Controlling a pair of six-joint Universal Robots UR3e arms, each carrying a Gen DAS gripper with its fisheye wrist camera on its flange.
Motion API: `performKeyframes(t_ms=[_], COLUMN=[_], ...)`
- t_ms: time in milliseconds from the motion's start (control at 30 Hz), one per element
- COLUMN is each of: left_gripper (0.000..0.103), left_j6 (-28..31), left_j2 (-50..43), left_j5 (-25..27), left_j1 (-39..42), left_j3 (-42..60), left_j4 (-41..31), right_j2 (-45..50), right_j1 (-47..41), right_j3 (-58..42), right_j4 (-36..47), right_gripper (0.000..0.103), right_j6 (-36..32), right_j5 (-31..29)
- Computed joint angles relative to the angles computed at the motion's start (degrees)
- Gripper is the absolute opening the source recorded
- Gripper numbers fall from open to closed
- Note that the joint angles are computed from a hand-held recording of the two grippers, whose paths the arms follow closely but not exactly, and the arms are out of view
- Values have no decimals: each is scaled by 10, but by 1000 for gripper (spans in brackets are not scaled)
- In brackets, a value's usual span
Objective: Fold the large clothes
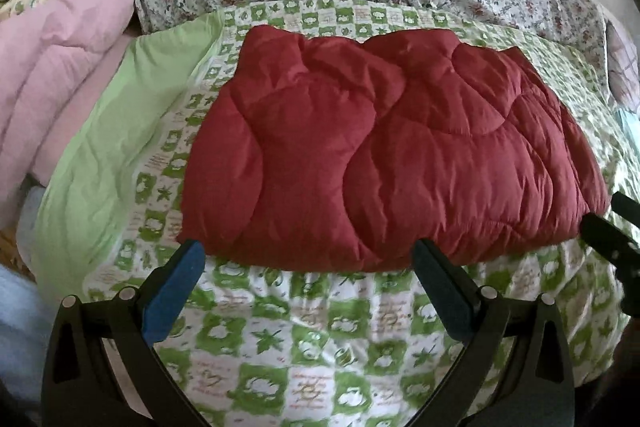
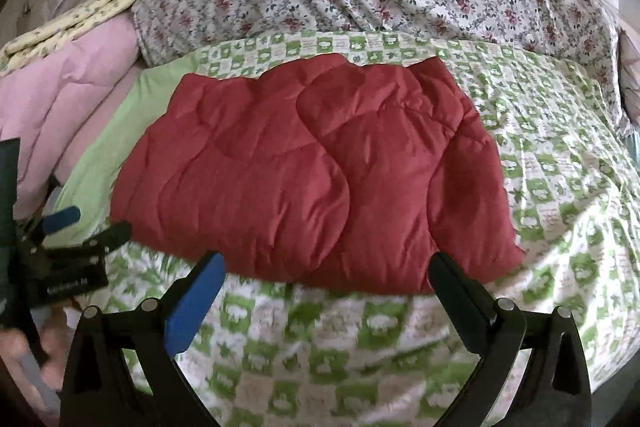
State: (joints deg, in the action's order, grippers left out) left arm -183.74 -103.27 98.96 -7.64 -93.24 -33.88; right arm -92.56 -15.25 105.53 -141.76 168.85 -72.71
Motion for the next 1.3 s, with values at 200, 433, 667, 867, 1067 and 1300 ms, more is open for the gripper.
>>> performKeyframes(t_ms=[200, 433, 667, 867, 1067, 1300], left_gripper=[103, 103, 103, 103, 103, 103], left_j6=[-17, -22, -14, -3, 3, 9], left_j2=[-23, -30, -39, -46, -46, -50], left_j5=[-6, -18, -25, -31, -31, -30], left_j1=[1, 5, 3, 3, 3, 4], left_j3=[29, 53, 82, 96, 107, 122], left_j4=[-18, -47, -90, -114, -128, -142], right_j2=[51, 72, 84, 87, 91, 100], right_j1=[17, 31, 39, 40, 41, 46], right_j3=[-32, -62, -89, -103, -118, -145], right_j4=[-10, 12, 56, 82, 101, 121], right_gripper=[102, 102, 102, 102, 102, 102], right_j6=[27, 37, 28, 16, 11, 3], right_j5=[-20, -32, -32, -40, -45, -53])
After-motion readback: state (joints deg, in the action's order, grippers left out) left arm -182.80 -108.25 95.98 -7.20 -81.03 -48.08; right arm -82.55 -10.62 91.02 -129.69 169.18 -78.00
